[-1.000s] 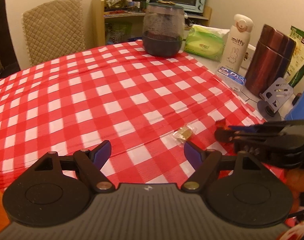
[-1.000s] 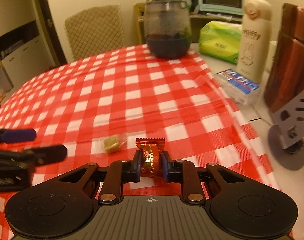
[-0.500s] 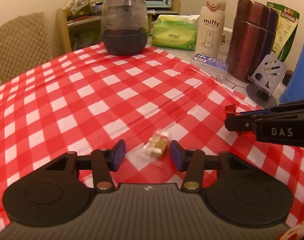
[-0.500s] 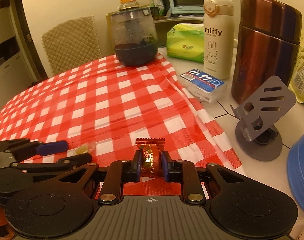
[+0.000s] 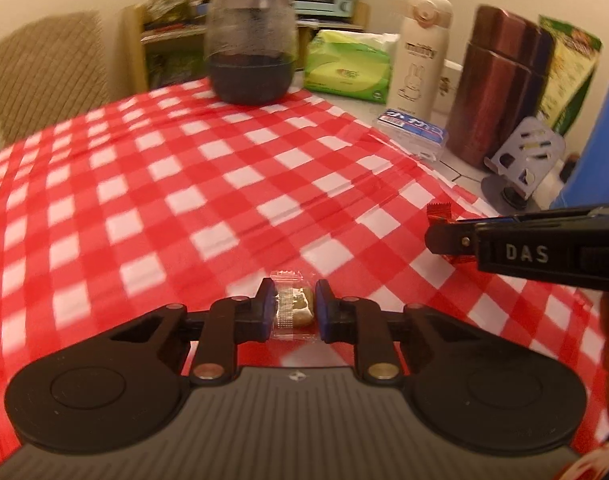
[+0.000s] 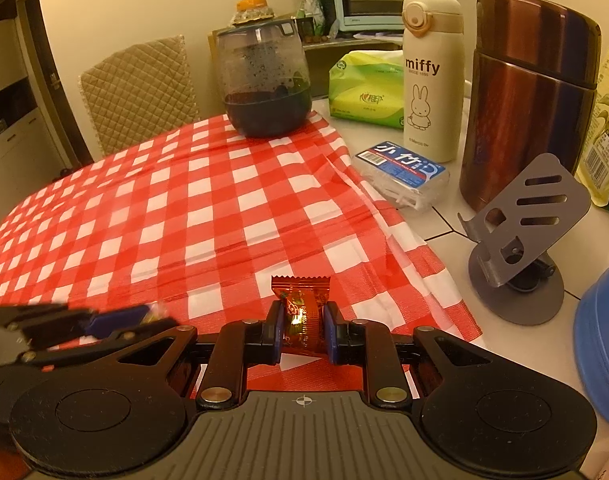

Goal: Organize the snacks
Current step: 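Grasp the gold cube with the left tool while the right grasps the red candy, then carry the gold cube and red candy over the orange tray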

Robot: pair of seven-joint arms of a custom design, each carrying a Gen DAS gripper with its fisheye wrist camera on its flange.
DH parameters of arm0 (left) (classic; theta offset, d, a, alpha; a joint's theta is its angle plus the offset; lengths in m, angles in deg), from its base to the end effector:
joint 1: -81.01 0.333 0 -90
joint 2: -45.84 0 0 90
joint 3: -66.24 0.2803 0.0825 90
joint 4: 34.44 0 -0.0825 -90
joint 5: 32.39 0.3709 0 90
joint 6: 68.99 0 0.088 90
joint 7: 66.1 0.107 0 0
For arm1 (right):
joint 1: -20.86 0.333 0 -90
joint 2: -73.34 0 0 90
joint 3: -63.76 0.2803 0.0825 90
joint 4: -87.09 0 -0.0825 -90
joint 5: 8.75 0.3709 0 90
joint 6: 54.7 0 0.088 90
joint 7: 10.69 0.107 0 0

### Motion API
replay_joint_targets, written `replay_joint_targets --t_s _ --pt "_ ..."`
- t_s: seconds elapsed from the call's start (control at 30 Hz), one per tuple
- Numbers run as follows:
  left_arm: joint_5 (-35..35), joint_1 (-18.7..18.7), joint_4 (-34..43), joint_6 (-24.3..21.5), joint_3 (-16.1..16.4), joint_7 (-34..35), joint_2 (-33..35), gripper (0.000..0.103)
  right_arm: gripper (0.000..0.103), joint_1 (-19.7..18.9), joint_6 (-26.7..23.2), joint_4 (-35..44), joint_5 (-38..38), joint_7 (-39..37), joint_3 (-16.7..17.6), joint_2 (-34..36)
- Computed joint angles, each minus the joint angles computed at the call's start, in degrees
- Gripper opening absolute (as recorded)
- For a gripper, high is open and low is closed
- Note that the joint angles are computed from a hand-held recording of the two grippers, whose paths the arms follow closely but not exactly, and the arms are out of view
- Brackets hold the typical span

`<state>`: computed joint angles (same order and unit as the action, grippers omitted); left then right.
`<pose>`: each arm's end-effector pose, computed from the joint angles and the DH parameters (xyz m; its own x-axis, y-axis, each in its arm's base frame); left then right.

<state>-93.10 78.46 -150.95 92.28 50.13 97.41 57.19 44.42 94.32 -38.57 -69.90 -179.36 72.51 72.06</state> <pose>0.5800 -0.1453 0.3706 -0.6378 -0.7659 0.0817 -0.5654 0.3935 -0.7249 0.4531 0.3079 0.4043 -0.2846 -0.9397 -0.1894 -0.6311 0.3324 -0.7008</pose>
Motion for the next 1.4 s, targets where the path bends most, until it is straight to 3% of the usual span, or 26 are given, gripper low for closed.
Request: replay_joint_targets --t_s 0.23,0.6,1.0,1.4 --pt "-2.51 -1.17 -9.05 1.93 2.73 -4.53 -8.77 0.019 0.021 0.52 1.29 0.14 1.65 -2.01 0.50 -0.59" --pt "0.15 -4.76 -23.78 0.30 11.92 -10.88 -26.61 0.019 0.021 3.86 -1.65 0.90 3.82 -3.64 4.62 -4.05" --pt "16.07 -3.24 -37.27 -6.54 20.55 -22.21 -47.60 0.019 0.021 11.23 -8.89 3.51 9.12 -0.24 10.33 -5.22" --pt "28.42 0.79 -43.18 -12.40 26.13 -30.14 -60.38 0.019 0.021 16.83 -14.86 9.03 9.68 -2.86 12.36 -3.31"
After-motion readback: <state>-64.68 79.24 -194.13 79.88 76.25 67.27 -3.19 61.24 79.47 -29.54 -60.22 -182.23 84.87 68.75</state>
